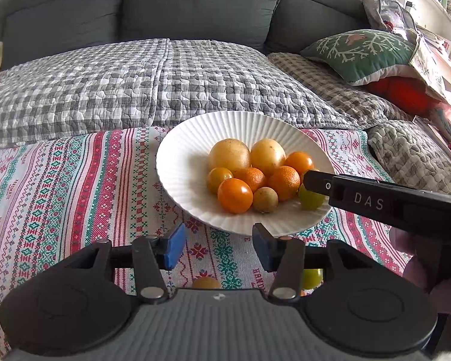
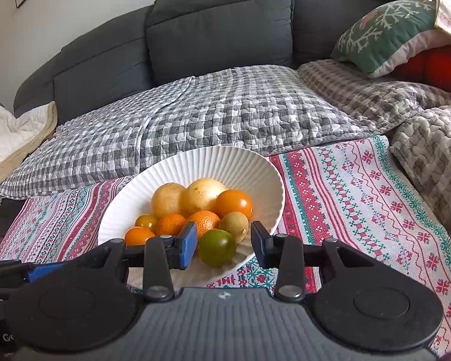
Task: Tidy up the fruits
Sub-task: 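Lift both tools away from the plate toward the remaining fruit, then grasp another orange cherry tomato with the left tool while the right tool grasps a small brown fruit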
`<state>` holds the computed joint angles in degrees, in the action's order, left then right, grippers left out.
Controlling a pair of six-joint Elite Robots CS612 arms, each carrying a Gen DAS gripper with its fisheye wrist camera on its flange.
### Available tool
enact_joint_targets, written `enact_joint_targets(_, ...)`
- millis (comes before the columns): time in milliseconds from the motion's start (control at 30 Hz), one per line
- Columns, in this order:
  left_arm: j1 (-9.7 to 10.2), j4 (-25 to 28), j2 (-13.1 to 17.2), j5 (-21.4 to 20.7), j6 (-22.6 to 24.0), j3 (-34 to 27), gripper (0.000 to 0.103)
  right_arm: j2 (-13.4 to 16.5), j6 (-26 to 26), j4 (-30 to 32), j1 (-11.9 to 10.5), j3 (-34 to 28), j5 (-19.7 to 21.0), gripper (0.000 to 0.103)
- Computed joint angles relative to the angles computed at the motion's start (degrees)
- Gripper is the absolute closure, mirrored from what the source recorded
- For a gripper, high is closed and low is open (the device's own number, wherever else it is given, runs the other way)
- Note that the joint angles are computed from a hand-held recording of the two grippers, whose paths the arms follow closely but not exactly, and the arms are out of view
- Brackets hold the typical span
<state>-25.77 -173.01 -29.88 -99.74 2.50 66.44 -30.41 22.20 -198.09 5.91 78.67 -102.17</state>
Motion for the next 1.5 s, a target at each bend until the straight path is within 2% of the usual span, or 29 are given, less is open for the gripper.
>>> enact_joint_targets(67, -0.05, 0.02, -0.17, 0.5, 0.52, 0.27, 0.064, -0.41, -0.33, -0.87, -0.03, 0.53, -0.07, 0.047)
enact_joint_targets(167, -0.08, -0.03, -0.6, 0.78, 0.9, 0.86, 0.057, -1.32, -0.11, -2.87, -0.36, 1.96, 0.78, 0.035)
enact_joint_targets(300, -0.27, 0.11, -1.54, 1.67, 2.0, 2.16, 0.045, -2.99, -0.76, -3.22, -0.67, 4.28, 1.82, 0.023)
enact_joint_targets(400, -0.33, 0.57, -2.46, 2.39, 2.03, 3.51, 0.037, -4.55, -3.43, -0.14, -0.38, 5.72, 0.09, 0.018)
enact_joint_targets(467, -0.44, 1.2, -3.13, 3.04, 2.73, 4.29, 0.035, -5.45, -4.77, 0.86, -0.27, 6.96, -0.76, 0.013)
enact_joint_targets(667, -0.7, 0.42, -4.9, 5.05, 3.4, 7.05, 0.025, -7.22, -7.08, 2.12, -0.13, 9.94, -1.01, 0.006)
enact_joint_targets(833, -0.32, -0.18, -5.16, 3.14, 1.2, 7.9, 0.019, -7.86, -10.63, 3.8, 0.12, 11.21, -1.13, 0.003)
enact_joint_targets(1067, -0.27, 2.92, -5.47, 1.2, 1.35, 8.01, 0.017, -8.05, -12.35, 6.03, 0.34, 11.58, -1.75, 0.001)
enact_joint_targets(1233, -0.38, 1.69, -5.38, 0.01, 2.85, 8.87, 0.017, -8.25, -11.18, 8.51, 0.06, 11.79, -1.94, 0.001)
enact_joint_targets(1300, -0.24, 1.0, -5.06, -1.68, 2.55, 8.71, 0.018, -8.13, -10.61, 8.96, -0.06, 11.65, -1.85, 0.001)
enact_joint_targets(1367, 0.15, -0.3, -4.44, -5.51, 1.3, 8.26, 0.02, -7.83, -10.38, 8.19, -0.19, 11.59, -1.44, 0.001)
enact_joint_targets(1433, 0.34, -0.52, -3.9, -8.69, 0.14, 7.68, 0.026, -7.57, -10.31, 7.67, -0.28, 11.55, -1.02, 0.001)
enact_joint_targets(1500, 0.3, -0.43, -3.59, -10.13, 0.4, 7.41, 0.03, -7.46, -10.1, 7.99, -0.36, 11.49, -0.7, 0.001)
